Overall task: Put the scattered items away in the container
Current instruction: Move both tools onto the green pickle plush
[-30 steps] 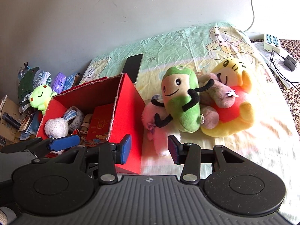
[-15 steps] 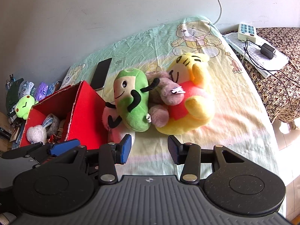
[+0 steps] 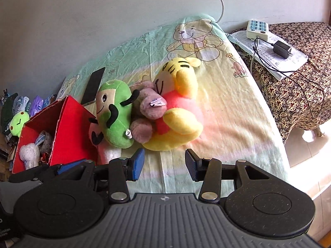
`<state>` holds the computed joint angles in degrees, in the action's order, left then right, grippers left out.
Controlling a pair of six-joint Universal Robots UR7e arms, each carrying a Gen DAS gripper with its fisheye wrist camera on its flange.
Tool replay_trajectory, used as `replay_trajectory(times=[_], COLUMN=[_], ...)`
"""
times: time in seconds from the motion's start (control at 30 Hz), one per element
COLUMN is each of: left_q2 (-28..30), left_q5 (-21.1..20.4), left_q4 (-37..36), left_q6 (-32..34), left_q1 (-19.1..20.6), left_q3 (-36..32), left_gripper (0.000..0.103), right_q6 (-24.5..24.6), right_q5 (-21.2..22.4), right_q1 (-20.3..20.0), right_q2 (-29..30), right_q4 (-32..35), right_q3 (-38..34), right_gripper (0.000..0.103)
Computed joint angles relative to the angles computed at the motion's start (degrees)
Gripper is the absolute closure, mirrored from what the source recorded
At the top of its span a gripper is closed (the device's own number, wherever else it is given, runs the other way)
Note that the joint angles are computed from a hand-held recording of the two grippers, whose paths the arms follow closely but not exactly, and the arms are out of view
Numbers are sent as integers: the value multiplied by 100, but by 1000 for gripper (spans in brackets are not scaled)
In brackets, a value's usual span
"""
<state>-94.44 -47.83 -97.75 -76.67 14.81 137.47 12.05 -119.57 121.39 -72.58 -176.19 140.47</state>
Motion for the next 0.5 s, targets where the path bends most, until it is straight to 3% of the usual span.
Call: replay_trajectory(times=[0.23, 0.5], left_q2=[-115, -313], left_q5=[184, 779], left_q4=[-351, -884], left_q6=[250, 596], left_q1=[12, 155], left_q3=[179, 391], left_gripper=[29, 30], right_q6=[-269, -884], right_q5=[118, 967], right_q1=[-266, -451], right_q2=[112, 563], right_q4=[-228, -362], right_q3=[-132, -728], right_gripper=[53, 52])
